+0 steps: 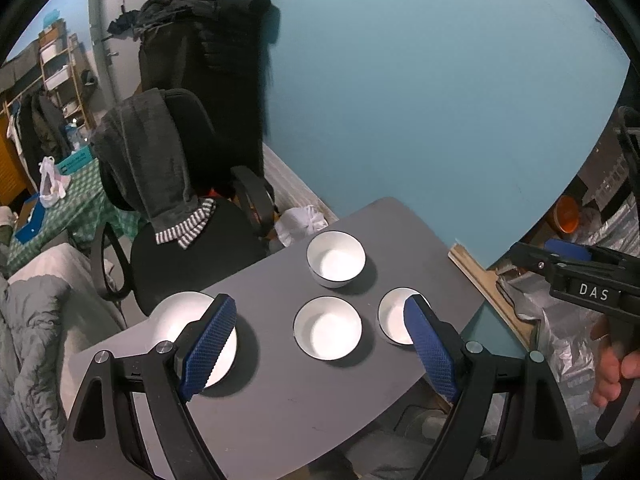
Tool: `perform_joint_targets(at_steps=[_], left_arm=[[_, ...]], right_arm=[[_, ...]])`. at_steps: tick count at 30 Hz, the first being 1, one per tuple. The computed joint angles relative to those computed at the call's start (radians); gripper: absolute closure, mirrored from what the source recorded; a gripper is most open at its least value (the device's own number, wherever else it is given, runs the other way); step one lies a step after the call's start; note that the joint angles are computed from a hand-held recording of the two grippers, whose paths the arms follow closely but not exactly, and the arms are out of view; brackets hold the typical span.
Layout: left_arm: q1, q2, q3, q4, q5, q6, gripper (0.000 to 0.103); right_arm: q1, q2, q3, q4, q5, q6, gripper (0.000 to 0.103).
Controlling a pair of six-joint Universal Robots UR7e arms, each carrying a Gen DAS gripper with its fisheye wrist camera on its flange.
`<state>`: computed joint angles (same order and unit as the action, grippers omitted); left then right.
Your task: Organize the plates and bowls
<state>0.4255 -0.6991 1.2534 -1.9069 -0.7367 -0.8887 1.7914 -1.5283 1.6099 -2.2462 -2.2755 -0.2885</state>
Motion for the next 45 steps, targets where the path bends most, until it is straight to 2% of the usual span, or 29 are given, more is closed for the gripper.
perform_joint_targets(at_steps=[8, 14, 30, 38, 45], left_arm=[[0.012, 0.019, -0.018, -0.011, -0.031, 0.025, 0.016], [0.032, 0.033, -0.036, 0.012, -0.043, 0.003, 0.016], [0.103, 0.096, -0.118, 0.078, -0.082, -0.057, 0.016], [0.140, 0.119, -0.104, 0.118, -0.093, -0.147, 0.016], [0.170, 0.118, -0.044, 0.052, -0.127, -0.173, 0.016]], right_arm=[[-0.015, -0.001, 0.000, 0.004, -0.016, 0.010, 0.032], [-0.027, 0.018, -0.013, 0.013, -0.006, -0.003, 0.032], [-0.090, 0.121, -0.107, 0.072, 0.064, -0.105, 0.032], [-0.143, 0.195, -0.169, 0.171, 0.114, -0.145, 0.032], [-0.181, 0.252, -0.208, 0.261, 0.155, -0.181, 0.032]])
